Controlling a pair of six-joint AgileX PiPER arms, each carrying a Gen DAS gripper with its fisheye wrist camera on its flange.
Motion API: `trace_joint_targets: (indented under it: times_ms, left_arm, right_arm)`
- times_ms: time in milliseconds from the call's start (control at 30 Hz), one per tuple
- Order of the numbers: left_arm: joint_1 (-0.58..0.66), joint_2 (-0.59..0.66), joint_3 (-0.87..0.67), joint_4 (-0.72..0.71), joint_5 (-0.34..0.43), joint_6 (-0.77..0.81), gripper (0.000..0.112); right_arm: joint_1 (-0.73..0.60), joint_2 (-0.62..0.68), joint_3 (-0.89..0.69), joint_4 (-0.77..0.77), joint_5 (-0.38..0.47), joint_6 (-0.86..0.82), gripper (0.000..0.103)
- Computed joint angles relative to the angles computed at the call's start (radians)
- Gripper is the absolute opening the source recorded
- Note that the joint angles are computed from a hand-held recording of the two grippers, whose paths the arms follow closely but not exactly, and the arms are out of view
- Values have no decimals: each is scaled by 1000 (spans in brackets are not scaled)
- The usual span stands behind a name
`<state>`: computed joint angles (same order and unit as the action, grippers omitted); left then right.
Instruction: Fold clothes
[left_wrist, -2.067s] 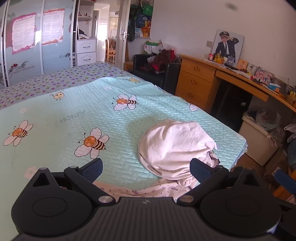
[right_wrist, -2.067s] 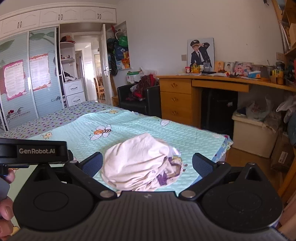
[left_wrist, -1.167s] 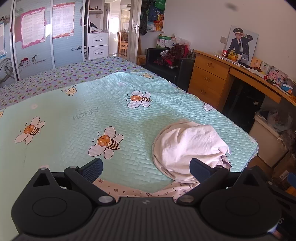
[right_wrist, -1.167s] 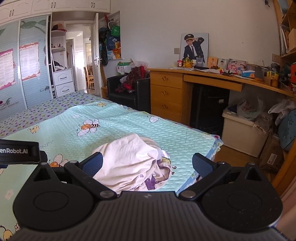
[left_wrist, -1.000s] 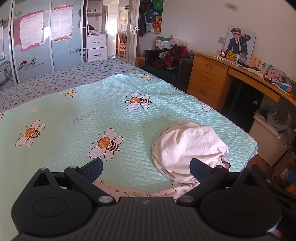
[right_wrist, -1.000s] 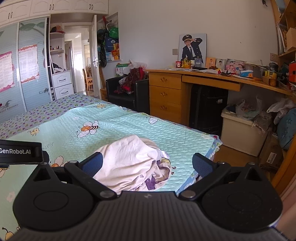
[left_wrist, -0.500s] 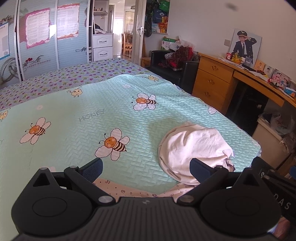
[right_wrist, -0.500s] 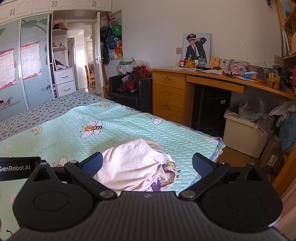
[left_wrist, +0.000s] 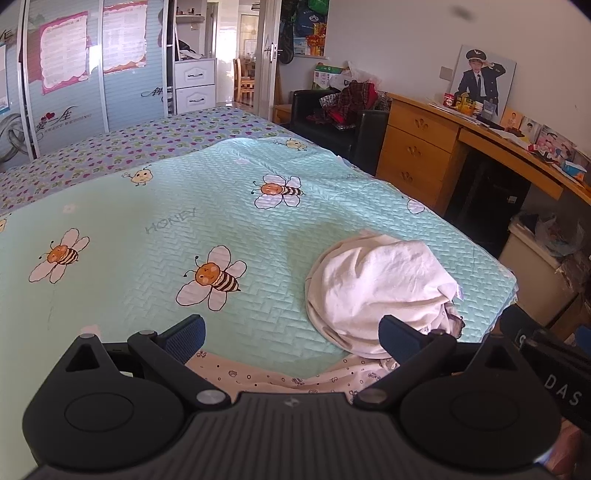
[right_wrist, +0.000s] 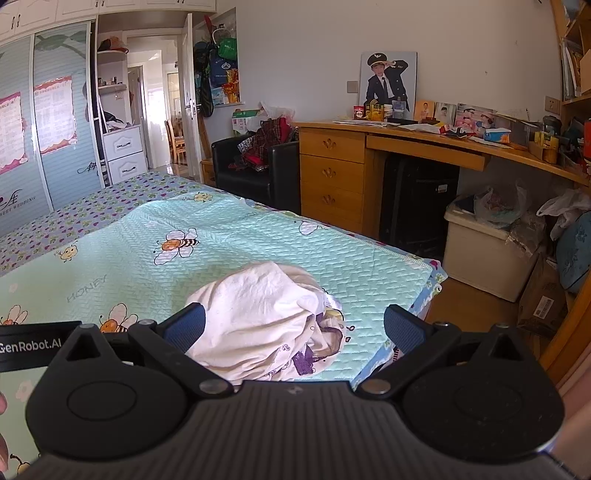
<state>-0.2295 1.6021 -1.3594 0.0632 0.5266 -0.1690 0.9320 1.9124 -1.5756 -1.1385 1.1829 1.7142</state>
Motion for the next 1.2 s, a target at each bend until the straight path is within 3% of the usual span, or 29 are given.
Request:
trace_joint_targets:
  times_ms: [267, 367, 633, 767, 833, 933, 1100, 1167, 1200]
  left_arm:
    - [2, 93, -38, -83, -13, 104, 103]
    - [-12, 198, -117, -97, 19, 143, 103]
    - [-20, 562, -568, -165, 217, 193, 102]
    - [-13, 718, -835, -216, 365, 189, 99]
    - [-15, 741, -876, -211, 389, 173, 95]
    - [-26, 767, -924, -168, 413, 143, 95]
    - [-24, 829, -1030, -165, 449, 133, 94]
    - [-26, 883, -1116, -171, 490, 130, 87]
    - [-30, 917, -1174, -166, 520, 127, 79]
  right_arm:
    - [-74, -18, 121, -12, -150, 75, 102]
    - [-136, 8, 146, 3, -225, 59, 102]
    - [-330, 121, 46, 71, -448, -99, 102]
    - [-415, 173, -57, 259, -555, -280, 100]
    - [-439, 180, -81, 348, -580, -325, 100]
    - [-441, 199, -105, 354, -591, -316, 100]
    - [-446, 257, -204, 387, -542, -380, 100]
    - [-468, 279, -239, 427, -538, -420, 95]
    - [-482, 298, -265, 467, -530, -456, 82]
